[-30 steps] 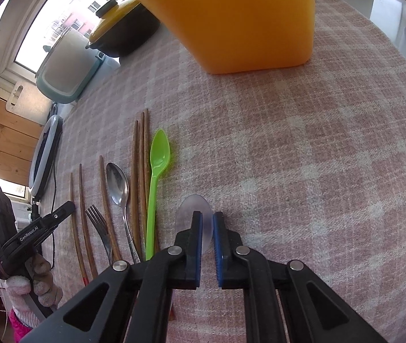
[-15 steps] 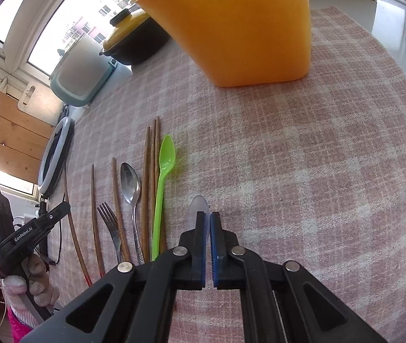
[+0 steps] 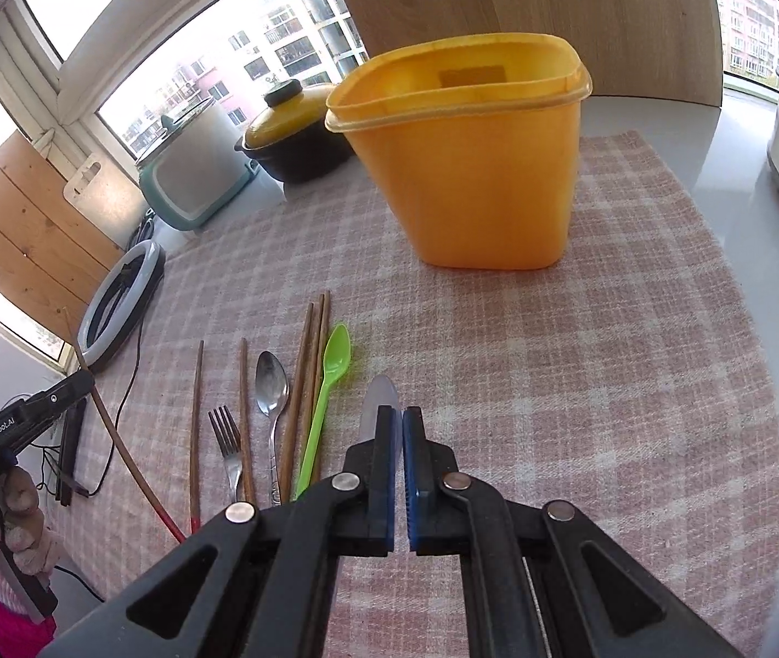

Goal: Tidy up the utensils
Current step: 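Lift and carry the chopstick and clear spoon over the yellow container with both grippers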

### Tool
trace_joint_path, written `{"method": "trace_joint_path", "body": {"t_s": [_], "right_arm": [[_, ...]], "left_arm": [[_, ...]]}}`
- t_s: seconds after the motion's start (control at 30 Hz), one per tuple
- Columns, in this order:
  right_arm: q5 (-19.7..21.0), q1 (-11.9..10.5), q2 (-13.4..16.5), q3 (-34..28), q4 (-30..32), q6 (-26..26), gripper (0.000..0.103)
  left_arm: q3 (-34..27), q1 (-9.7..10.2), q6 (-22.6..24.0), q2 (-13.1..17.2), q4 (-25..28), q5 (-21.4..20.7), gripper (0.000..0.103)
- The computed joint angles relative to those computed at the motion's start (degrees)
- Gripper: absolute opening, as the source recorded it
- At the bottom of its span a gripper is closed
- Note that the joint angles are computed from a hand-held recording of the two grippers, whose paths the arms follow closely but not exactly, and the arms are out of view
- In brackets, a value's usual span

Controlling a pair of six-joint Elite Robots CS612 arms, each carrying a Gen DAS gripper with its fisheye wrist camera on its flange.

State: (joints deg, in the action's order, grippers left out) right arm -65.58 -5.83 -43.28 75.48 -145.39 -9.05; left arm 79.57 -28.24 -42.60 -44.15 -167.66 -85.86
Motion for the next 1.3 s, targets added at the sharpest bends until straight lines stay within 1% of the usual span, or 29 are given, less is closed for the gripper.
{"method": "trace_joint_path", "body": {"t_s": [0.17, 0.4, 0.53, 0.7, 0.97, 1.13, 1.3], "right_arm": [[-0.4, -0.3, -1.0, 1.0, -4.3, 0.2, 0.000], [0.9, -0.9, -1.8, 1.1, -8.4, 1.0, 0.000], [0.9, -1.2, -1.8, 0.1, -10.7, 1.8, 0.000], [-0.1, -1.4, -1.2, -2.1, -13.8, 2.1, 0.000], [-2.4, -1.6, 1.6, -8.9, -16.5, 3.7, 0.000], [-3.8, -1.6, 3.9, -14.0, -16.6, 5.3, 0.000], [-6.5, -1.1, 5.9, -17.9, -18.1, 5.1, 0.000]], "left_arm": [[-0.7, -0.67, 2.1, -0.4, -1.3, 0.6, 0.003], [-2.6, -1.22, 4.5, -0.5, -3.4, 0.5, 0.003], [-5.1, -1.45, 6.3, 0.2, -4.3, 0.2, 0.003], [-9.2, -1.47, 7.3, 1.8, -4.3, 0.0, 0.003], [-17.6, -1.56, 8.8, 5.3, -2.8, 0.4, 0.003], [-23.4, -1.69, 9.6, 7.8, -1.4, 1.3, 0.003], [-29.7, -1.75, 9.6, 10.7, 0.4, 2.5, 0.003]]}}
